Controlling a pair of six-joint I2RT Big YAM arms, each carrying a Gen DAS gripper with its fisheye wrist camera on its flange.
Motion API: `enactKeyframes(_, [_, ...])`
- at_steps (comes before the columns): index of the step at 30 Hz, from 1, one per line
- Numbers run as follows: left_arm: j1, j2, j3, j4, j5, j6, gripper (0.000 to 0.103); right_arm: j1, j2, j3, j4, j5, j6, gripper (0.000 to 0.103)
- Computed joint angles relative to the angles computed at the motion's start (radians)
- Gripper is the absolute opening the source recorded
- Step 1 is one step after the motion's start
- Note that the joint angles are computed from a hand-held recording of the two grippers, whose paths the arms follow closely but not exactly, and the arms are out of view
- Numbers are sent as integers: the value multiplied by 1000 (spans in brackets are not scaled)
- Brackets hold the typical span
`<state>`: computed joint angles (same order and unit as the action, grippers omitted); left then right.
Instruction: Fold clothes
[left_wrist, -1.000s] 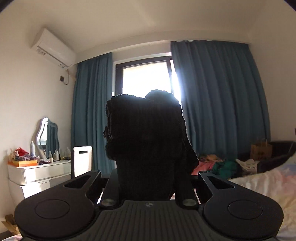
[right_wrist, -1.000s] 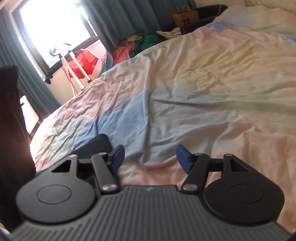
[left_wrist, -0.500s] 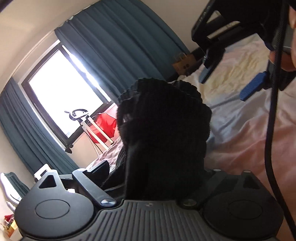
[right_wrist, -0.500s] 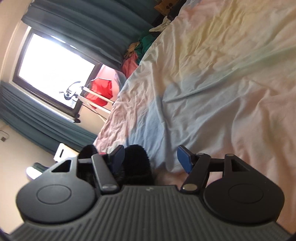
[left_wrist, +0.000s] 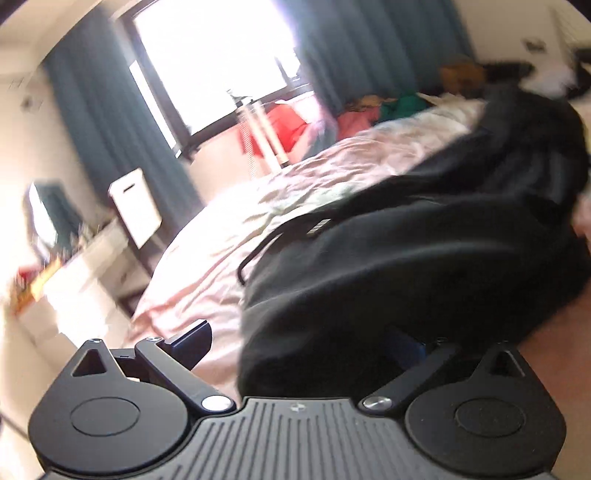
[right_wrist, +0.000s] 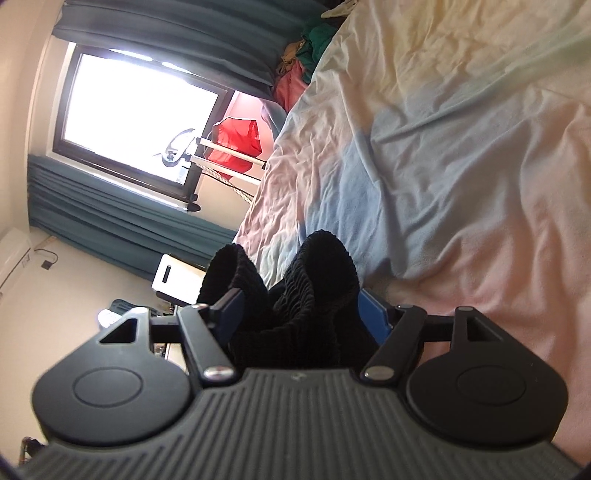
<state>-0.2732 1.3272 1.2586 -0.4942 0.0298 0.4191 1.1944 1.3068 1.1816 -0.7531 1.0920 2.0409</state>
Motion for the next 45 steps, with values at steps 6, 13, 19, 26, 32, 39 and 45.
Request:
enactKeyframes(6, [47,44,58,-65,40,-175,103,32,-5,-9,123,10,-79,86])
enactKeyframes(13, [82,-249,-192,-72,49,-188,103,21,163,254,-211,-130,-142,91])
enactKeyframes(19, [97,-299,-233,-101,76,-221,103,4,217,278,-276,-179,-72,91])
enactKeyframes(26, [99,-306,-238,-99,79,-235,103,-9,237,298,-378,-260,12,90])
enactKeyframes(32, [101,-312,-240,-102,80,-251,103,-14,191,189,-163,-267,-31,93])
enactKeyframes(39, [103,-332,-251,-105,85,-266,103,-6,250,297,-327,-204,-89,69])
enactKeyframes(45, [123,-344,-247,-140,101,-295,103,4,248,309,-366,-162,-131,56])
